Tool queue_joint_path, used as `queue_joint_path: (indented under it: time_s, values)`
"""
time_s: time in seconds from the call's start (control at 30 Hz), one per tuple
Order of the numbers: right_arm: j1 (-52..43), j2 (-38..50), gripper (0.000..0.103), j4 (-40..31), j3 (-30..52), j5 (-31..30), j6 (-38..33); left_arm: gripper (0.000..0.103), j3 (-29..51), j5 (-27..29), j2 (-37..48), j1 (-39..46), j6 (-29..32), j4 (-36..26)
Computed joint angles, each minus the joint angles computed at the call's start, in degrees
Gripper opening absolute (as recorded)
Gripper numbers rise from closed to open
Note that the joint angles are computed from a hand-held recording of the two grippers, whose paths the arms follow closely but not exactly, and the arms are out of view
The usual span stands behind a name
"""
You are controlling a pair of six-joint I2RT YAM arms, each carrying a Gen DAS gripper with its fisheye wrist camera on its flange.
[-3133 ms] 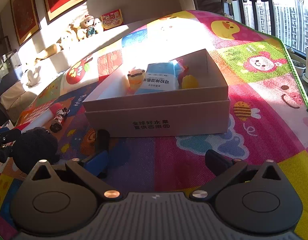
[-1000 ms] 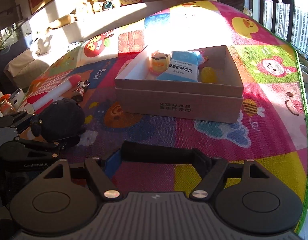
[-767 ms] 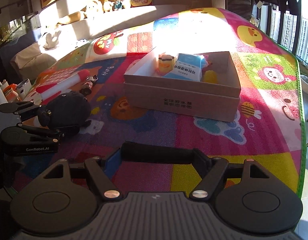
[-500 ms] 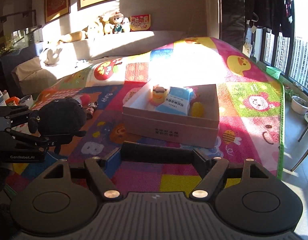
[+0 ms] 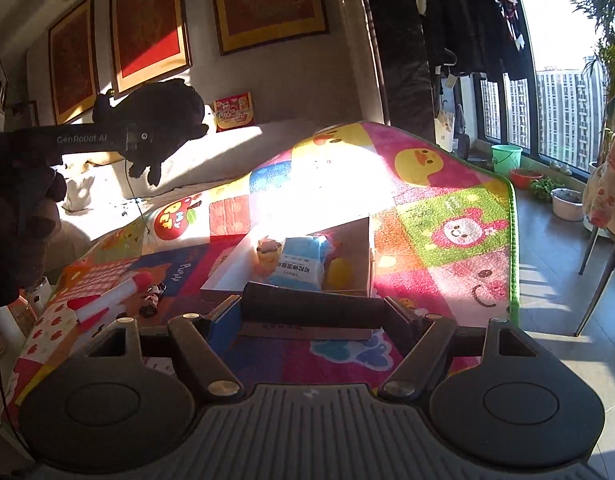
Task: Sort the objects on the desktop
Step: 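Lift the bear with the left gripper and lower it into the white box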
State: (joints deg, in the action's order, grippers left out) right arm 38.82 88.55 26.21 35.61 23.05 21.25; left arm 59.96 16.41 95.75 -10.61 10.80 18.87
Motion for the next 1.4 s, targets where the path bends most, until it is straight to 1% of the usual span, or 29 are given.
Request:
queue_joint_path:
  time_s: [0.07,0.13,0.17,0.2,0.23,0.27,0.33,0.43,0.53,0.63,0.73,0.8,0.87,0.93,0.97,1.0,1.03,1.1,1.17,1.23,1.27,1.33,1.4]
  values:
    - [-0.4,0.4,0.076,0.3,-0.1,0.2,-0.2,0.068,3.5,0.1,4.0,-0.8,0.2,-0.6]
    - [-0.8,1.3,0.076,1.0,0.1,0.2,-0.9,0.071,6.8,0.9,8.1,-1.0,0.2,-1.6]
    - [-1.2,1.9,0.076,1.1,0.5,-0.1,-1.2,0.079,8.3,2.1,10.2,-0.8,0.1,-2.5]
    - [-1.6,2.6,0.076,1.0,1.1,-0.5,-1.2,0.090,9.4,3.2,12.1,-0.6,0.2,-3.2]
    - [-2.0,3.5,0.076,0.7,1.8,-1.1,-1.1,0.093,9.5,3.4,13.4,-0.3,0.0,-2.9]
    - [-2.5,4.4,0.076,0.4,2.5,-1.6,-0.9,0.095,9.3,3.1,14.4,0.0,-0.2,-2.4]
    - [-3.3,6.5,0.076,0.0,4.1,-2.6,-0.5,0.095,8.2,2.9,15.4,0.9,-0.8,-2.1]
    - [-4.2,8.9,0.076,-0.7,6.3,-4.0,-0.7,0.095,3.6,3.7,15.4,3.9,-1.7,-0.3]
    - [-4.8,10.4,0.076,-1.9,9.3,-3.9,-2.4,0.097,-2.3,2.7,14.5,5.6,-1.6,3.3]
    - [-6.2,11.7,0.076,-3.7,14.5,-5.4,-4.8,0.098,-7.8,4.6,13.3,7.6,-2.4,6.3]
    - [-8.1,15.4,0.076,-7.7,23.5,-7.6,-5.8,0.100,-11.5,7.6,12.6,9.5,-3.6,8.1]
    - [-9.4,19.9,0.076,-11.8,32.0,-9.0,-5.4,0.100,-13.0,9.1,12.3,10.5,-3.8,8.8]
    - [-10.1,25.2,0.076,-16.0,41.0,-8.7,-6.4,0.100,-14.2,9.6,12.0,11.2,-3.6,9.8]
    - [-11.1,32.6,0.080,-23.3,53.6,-7.9,-7.2,0.100,-15.7,10.2,11.4,12.2,-3.9,11.2]
    - [-11.7,35.5,0.085,-26.5,58.5,-7.9,-6.1,0.101,-16.5,10.9,11.0,13.0,-4.4,12.1]
    - [-12.3,37.2,0.084,-28.9,61.5,-8.8,-4.9,0.101,-17.1,11.6,10.9,13.8,-4.8,12.7]
    - [-12.9,38.0,0.084,-30.4,62.9,-10.5,-3.6,0.102,-17.8,12.6,10.7,14.9,-5.4,13.2]
    - [-13.3,37.8,0.084,-30.0,61.1,-13.6,-2.3,0.102,-18.4,13.8,11.0,16.3,-6.0,13.5]
    - [-12.5,37.5,0.084,-29.0,58.2,-14.6,-3.8,0.102,-18.4,14.9,11.9,17.1,-6.2,13.6]
    - [-11.5,38.5,0.085,-30.7,57.9,-15.2,-5.7,0.102,-18.2,15.8,12.8,17.4,-6.6,13.7]
    - [-11.0,39.7,0.085,-32.7,58.9,-15.6,-6.9,0.102,-18.1,16.4,13.3,17.4,-6.7,13.8]
    - [-9.9,42.1,0.085,-36.1,61.5,-14.4,-9.2,0.102,-18.3,17.5,13.7,17.4,-7.0,14.4]
    - [-9.3,44.9,0.088,-39.6,65.3,-13.5,-10.5,0.102,-18.5,18.1,14.0,17.4,-7.0,14.8]
